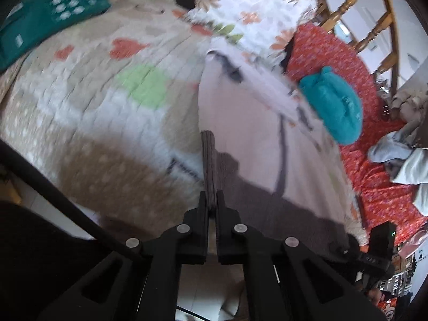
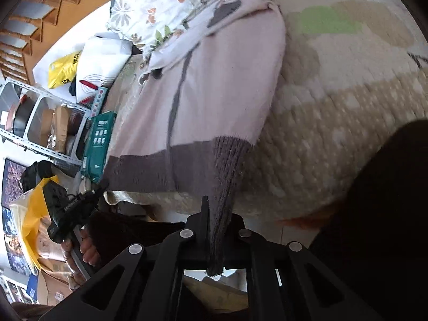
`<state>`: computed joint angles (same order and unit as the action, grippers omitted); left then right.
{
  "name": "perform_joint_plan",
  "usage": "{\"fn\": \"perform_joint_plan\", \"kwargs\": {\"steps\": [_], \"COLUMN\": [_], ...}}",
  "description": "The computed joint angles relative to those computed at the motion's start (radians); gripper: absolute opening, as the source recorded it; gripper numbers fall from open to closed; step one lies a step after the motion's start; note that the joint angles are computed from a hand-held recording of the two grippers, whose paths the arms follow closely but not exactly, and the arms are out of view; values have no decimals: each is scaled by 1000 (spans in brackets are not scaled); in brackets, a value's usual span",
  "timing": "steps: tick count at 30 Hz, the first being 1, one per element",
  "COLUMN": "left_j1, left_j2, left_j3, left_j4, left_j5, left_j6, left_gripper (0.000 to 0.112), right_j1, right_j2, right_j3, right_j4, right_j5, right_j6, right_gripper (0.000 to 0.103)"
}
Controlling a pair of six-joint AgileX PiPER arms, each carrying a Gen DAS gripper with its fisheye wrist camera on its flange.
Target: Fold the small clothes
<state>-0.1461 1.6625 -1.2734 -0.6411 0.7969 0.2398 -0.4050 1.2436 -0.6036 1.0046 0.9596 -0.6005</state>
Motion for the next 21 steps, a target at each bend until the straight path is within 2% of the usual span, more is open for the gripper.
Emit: {"fn": "perform_joint_plan", "kwargs": {"steps": [4, 8, 11, 13, 15, 16, 18, 20, 21], "left_j1": [40, 22, 28, 43, 72, 86, 94, 71, 51], "left_j2": [37, 31, 25, 24, 21, 27, 58, 93, 118], "left_j3": [-10, -30, -45, -58, -57, -65, -105, -148, -171], "left_j4": [-29, 30, 94, 138, 129, 118, 121, 171, 197], "left_j5": [7, -16, -32, -46, -60, -54, -18, -3, -2], "left_j6": [1, -35, -101, -163, -188, -193, -194, -224, -235], "left_gripper": [4, 4, 9, 36, 46, 48, 52, 57, 60], "right_j1": [22, 59, 106, 117, 116, 113, 108, 107, 103], "right_j2": [20, 22, 13, 17, 14, 4, -37, -66, -67], "right_j3": [-11, -29, -31, -37, -38, -37, -39, -42, -51], "right_j4": [0, -40, -68, -106, -126, -140, -187, -219, -236], "right_j5": [-26, -50, -84, -98, -107, -111, -145, -177, -192], "right_j6": [16, 46, 99, 132, 147, 158, 197, 232, 242], "right_gripper": [5, 5, 8, 9, 11, 12, 23, 44, 47]}}
